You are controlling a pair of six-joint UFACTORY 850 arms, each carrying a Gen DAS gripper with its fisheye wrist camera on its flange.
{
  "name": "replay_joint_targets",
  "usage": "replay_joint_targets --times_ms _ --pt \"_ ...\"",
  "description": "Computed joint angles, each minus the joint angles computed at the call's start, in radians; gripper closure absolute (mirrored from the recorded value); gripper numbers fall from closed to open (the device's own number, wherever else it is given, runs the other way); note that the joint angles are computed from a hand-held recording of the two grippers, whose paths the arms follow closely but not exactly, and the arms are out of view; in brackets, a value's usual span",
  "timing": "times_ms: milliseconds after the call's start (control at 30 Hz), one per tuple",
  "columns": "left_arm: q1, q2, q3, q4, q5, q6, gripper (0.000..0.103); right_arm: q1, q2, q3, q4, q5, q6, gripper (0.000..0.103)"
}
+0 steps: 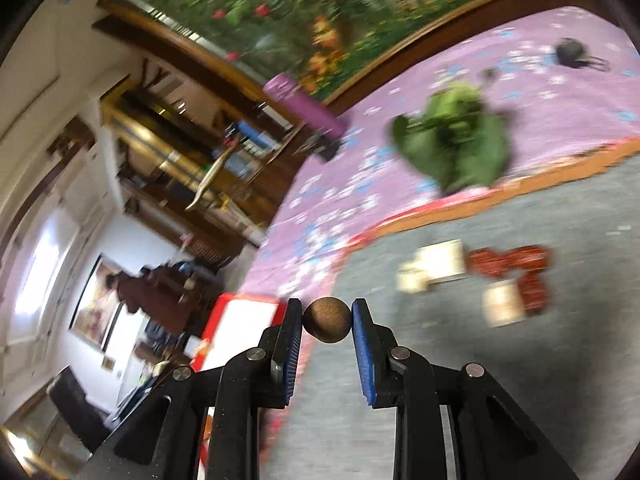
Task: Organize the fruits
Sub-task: 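Carry the wooden block and brown nut over the white tray and open both tools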
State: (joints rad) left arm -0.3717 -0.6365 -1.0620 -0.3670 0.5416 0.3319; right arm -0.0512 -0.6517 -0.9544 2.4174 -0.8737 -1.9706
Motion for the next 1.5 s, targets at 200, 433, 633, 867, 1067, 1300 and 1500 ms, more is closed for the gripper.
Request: replay_joint_targets --times_ms 200,433,633,867,1067,1300,1500 --pt "0.026 -0.009 -0.002 -0.01 -0.001 -0.004 0.085 0.1 -0.023 -0.08 -0.066 0.013 0.038 0.079" --pt "0.052 -0.017 -0.002 -0.015 -0.002 -0.009 0.085 0.195 -0.058 -0.156 -0.096 0.064 0.032 0.079" --pt "0.072 -0.024 -0.004 -0.009 -0.003 -0.019 0.085 0.228 -0.1 -0.212 -0.145 0.094 0.072 0.079" --pt "0.09 -0.034 -0.007 -0.004 -0.015 -0.024 0.085 0.246 -0.148 -0.265 -0.205 0.121 0.142 0.079" --pt "0.111 -0.062 -0.029 -0.031 -0.053 -0.002 0.085 0.242 -0.204 -0.326 -0.29 0.113 0.266 0.079" --pt "0.122 -0.075 -0.044 -0.061 -0.075 0.022 0.085 0.23 -0.274 -0.418 -0.418 0.076 0.448 0.079" --pt "0.119 -0.084 -0.059 -0.11 -0.101 0.068 0.082 0.24 -0.28 -0.449 -0.451 0.101 0.47 0.063"
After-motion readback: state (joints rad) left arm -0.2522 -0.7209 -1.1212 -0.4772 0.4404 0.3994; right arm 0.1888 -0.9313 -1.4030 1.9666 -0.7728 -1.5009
